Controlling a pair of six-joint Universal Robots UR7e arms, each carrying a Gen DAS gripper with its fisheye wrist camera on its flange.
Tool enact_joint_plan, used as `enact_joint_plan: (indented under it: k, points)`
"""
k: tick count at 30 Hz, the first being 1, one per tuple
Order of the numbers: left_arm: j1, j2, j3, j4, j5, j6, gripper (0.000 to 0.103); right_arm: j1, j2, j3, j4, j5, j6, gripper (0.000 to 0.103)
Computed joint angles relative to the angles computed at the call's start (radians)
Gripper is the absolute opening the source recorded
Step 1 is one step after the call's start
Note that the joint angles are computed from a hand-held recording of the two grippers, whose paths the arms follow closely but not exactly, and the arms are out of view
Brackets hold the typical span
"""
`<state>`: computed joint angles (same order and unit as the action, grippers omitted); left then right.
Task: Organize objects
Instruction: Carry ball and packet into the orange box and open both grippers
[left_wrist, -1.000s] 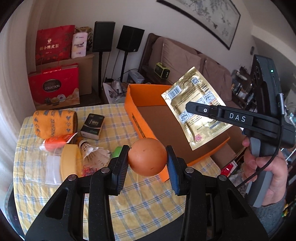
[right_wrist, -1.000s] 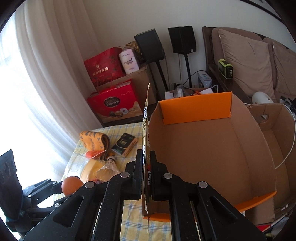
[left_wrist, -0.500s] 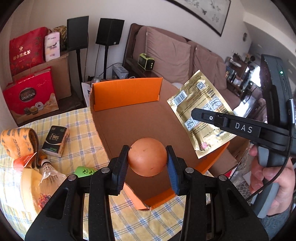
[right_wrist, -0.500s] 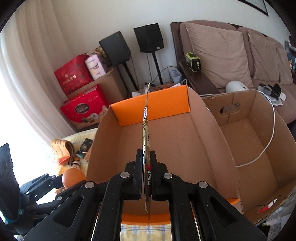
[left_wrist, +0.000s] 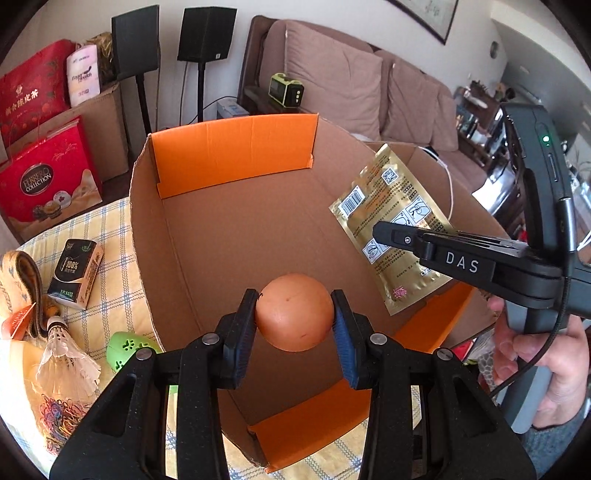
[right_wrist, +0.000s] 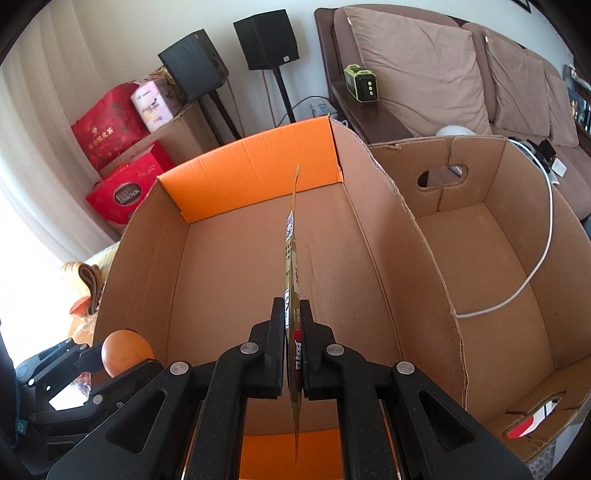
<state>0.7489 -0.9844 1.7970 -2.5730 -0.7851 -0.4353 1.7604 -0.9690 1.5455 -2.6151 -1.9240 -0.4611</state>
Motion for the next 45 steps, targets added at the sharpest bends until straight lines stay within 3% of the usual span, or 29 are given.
enact_joint_plan:
  k: [7, 13, 15, 17, 21, 24, 30, 37, 40, 43, 45]
  points:
    - [0.004, 0.017, -0.014, 0.040, 0.008, -0.024, 0.036, 0.055, 0.066, 0.007, -0.175, -0.252, -0.173, 0.006]
    - [0.003, 0.023, -0.019, 0.064, 0.021, -0.033, 0.036, 0.066, 0.128, -0.010, -0.232, -0.376, -0.290, 0.006]
    - [0.004, 0.021, -0.020, 0.071, 0.020, -0.036, 0.036, 0.065, 0.125, -0.011, -0.203, -0.367, -0.282, 0.008]
    - [0.004, 0.019, -0.019, 0.072, 0.019, -0.037, 0.036, 0.061, 0.106, -0.012, -0.130, -0.322, -0.240, 0.013]
    - [0.005, 0.017, -0.020, 0.078, 0.023, -0.037, 0.036, 0.052, 0.066, -0.006, -0.021, -0.231, -0.167, 0.014]
    - [0.005, 0.017, -0.023, 0.086, 0.024, -0.034, 0.036, 0.063, 0.047, 0.018, -0.036, -0.239, -0.162, 0.017]
    - [0.008, 0.020, -0.030, 0.093, 0.021, -0.032, 0.036, 0.072, 0.002, 0.037, -0.017, -0.183, -0.128, 0.031]
    - [0.006, 0.029, -0.044, 0.126, 0.023, -0.039, 0.037, 0.074, -0.042, 0.066, -0.037, -0.132, -0.088, 0.032]
    - [0.002, 0.031, -0.047, 0.134, 0.025, -0.044, 0.050, 0.076, -0.053, 0.079, -0.051, -0.119, -0.080, 0.035]
    - [0.001, 0.029, -0.048, 0.147, 0.018, -0.055, 0.051, 0.075, -0.058, 0.083, -0.054, -0.115, -0.076, 0.035]
    - [-0.003, 0.025, -0.047, 0.159, 0.024, -0.071, 0.059, 0.073, -0.062, 0.085, -0.055, -0.110, -0.071, 0.035]
